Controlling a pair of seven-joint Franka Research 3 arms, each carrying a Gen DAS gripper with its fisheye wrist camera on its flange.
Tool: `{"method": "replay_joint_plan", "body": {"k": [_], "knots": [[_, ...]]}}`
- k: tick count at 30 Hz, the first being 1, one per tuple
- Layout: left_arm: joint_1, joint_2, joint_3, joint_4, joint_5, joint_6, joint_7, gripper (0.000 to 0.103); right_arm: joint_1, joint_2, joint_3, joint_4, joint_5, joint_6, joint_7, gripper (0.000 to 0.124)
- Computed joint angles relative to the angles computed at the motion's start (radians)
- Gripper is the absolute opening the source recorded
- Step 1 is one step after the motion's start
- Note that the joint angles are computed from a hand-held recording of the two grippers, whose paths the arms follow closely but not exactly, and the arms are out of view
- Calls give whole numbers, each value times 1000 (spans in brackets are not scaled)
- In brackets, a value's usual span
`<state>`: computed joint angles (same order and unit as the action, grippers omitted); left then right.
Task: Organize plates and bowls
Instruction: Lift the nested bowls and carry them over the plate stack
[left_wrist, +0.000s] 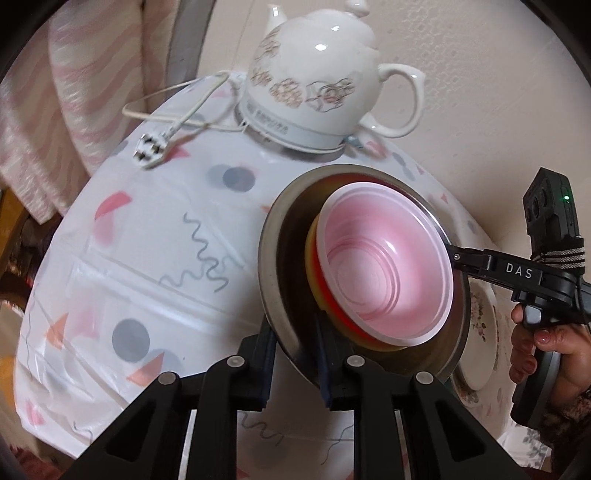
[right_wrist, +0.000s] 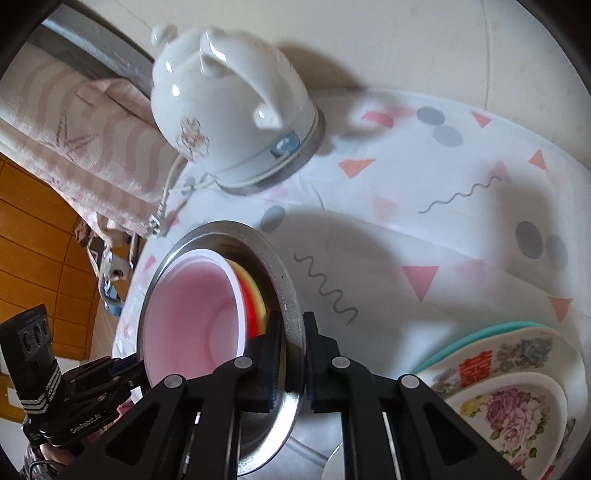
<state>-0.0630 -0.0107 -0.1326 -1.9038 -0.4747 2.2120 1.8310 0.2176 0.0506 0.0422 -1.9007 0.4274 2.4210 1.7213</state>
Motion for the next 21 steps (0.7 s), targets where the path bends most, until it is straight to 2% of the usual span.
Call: {"method": "replay_joint_plan", "body": {"k": [5,11,16,21], "knots": [[2,32,-6,74,-31,-48,90,20,3,-78,0,-81,-29,84,101,10],[-2,76,-31,168,-69,-108,194,19,-16,-203,12,-212,-129,181,291,10],[-14,122,-63,241,-95,-158,263,18,-76,-333,47,-340,-256,219,495,10],[-39,154,-94,278,-98,-197,303,18,-138,-444,79,-449,-325,229,651,10]]}}
